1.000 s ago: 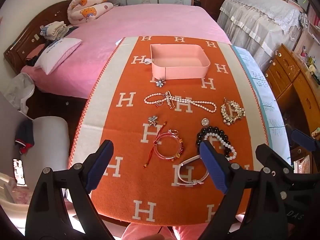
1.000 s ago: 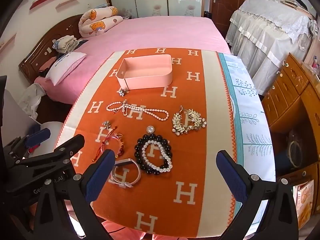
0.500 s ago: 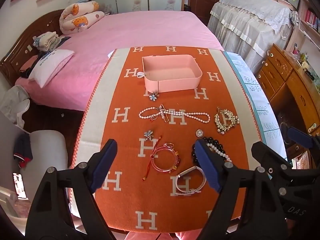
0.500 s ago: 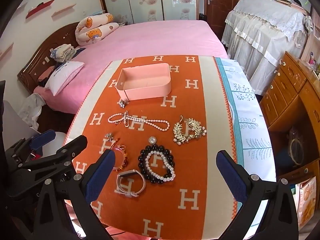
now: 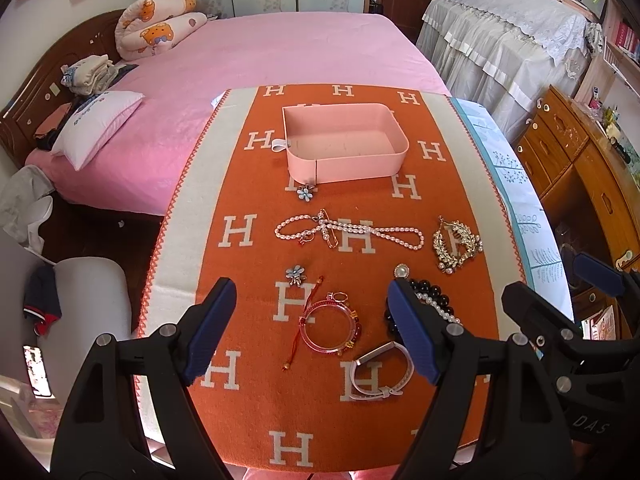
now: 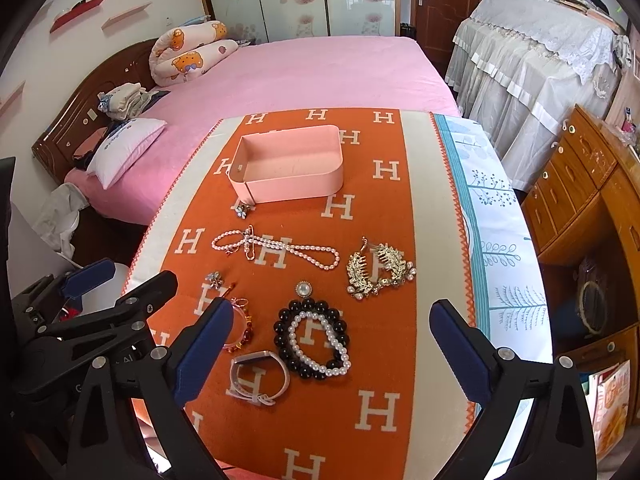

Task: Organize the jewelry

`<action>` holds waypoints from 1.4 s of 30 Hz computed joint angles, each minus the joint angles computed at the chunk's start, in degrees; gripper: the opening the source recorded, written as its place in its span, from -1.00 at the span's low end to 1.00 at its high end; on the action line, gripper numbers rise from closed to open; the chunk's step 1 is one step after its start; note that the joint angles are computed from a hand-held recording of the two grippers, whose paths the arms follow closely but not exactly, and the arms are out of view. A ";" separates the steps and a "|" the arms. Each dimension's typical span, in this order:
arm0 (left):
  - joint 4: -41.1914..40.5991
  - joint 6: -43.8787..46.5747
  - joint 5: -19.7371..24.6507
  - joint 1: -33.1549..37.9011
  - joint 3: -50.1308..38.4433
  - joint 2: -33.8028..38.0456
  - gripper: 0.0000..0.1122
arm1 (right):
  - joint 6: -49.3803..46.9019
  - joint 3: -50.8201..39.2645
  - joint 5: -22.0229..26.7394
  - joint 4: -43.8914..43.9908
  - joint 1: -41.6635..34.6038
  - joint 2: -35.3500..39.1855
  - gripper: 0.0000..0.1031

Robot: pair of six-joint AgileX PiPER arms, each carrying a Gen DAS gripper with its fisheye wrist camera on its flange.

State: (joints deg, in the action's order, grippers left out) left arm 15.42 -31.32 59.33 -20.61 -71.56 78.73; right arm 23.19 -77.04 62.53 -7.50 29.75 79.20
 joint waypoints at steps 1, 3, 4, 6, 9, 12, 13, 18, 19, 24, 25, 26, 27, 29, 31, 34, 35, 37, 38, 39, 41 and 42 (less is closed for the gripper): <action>-0.30 0.26 -0.14 0.34 -0.06 0.25 0.35 | -0.48 -0.38 0.09 0.29 -0.27 0.33 0.93; -0.66 0.62 -0.23 0.77 -0.18 0.50 0.35 | -0.85 -0.97 0.25 0.38 -0.26 0.86 0.92; -0.94 0.86 -0.46 1.10 -0.10 0.65 0.35 | -1.01 -1.12 0.27 0.45 -0.24 1.00 0.91; -1.29 1.12 -0.32 1.42 -0.64 1.12 0.35 | -1.33 -1.42 0.40 0.62 -0.24 1.37 0.90; -1.77 1.70 -0.74 2.05 -0.90 1.76 0.35 | -1.52 -2.16 0.47 0.33 -0.04 2.35 0.89; -1.98 2.45 -0.47 2.21 -1.47 2.16 0.35 | -1.35 -2.55 0.59 0.03 0.14 2.75 0.86; -2.27 3.00 -0.61 2.47 -1.66 2.40 0.35 | -1.20 -2.59 0.57 0.00 0.12 2.82 0.85; -2.49 4.27 -0.60 2.77 -2.97 3.44 0.33 | -0.71 -3.13 0.65 -0.07 -0.07 3.19 0.84; -2.52 4.43 -0.57 2.83 -3.16 3.58 0.33 | -0.75 -3.34 0.73 0.03 -0.16 3.32 0.84; -2.20 4.23 -0.50 2.86 -3.36 3.68 0.33 | -0.69 -4.02 0.70 0.10 -0.04 3.88 0.83; -2.13 4.21 -0.53 2.93 -3.36 3.70 0.33 | -0.74 -4.10 0.66 0.15 0.01 3.94 0.83; -2.10 4.19 -0.56 3.03 -3.35 3.72 0.33 | -0.77 -4.20 0.64 0.18 0.07 4.03 0.83; -2.18 4.26 -0.57 3.17 -3.35 3.76 0.33 | -0.82 -4.23 0.60 0.25 0.15 4.06 0.82; -2.14 4.27 -0.52 3.29 -3.24 3.66 0.33 | -1.16 -4.18 0.44 0.66 0.28 4.02 0.79; -1.98 4.13 -0.40 3.33 -3.06 3.44 0.33 | -1.49 -4.44 0.46 0.95 0.50 4.16 0.74; -1.86 3.83 -0.27 3.34 -2.39 2.74 0.33 | -1.63 -4.38 0.40 0.90 0.86 4.03 0.73; -1.69 3.64 -0.20 3.25 -2.31 2.64 0.33 | -1.64 -4.44 0.39 0.99 0.92 4.12 0.73; -1.46 3.40 -0.04 3.12 -2.15 2.40 0.33 | -1.87 -4.40 0.41 1.25 0.85 4.09 0.73; -1.43 3.37 -0.09 3.10 -2.13 2.39 0.33 | -1.94 -4.39 0.38 1.29 0.81 4.11 0.73; -1.32 3.27 -0.10 3.05 -2.07 2.30 0.33 | -1.99 -4.34 0.31 1.37 0.80 4.08 0.73; -1.27 3.20 -0.04 3.02 -2.04 2.22 0.33 | -2.00 -4.45 0.27 1.37 0.85 4.13 0.73; -1.23 3.18 -0.06 2.99 -2.01 2.21 0.33 | -2.00 -4.49 0.19 1.35 0.90 4.17 0.73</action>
State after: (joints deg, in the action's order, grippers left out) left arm 14.19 -28.14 59.27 -17.62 -73.56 80.94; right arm 21.20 -81.52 62.73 -6.15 30.65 83.37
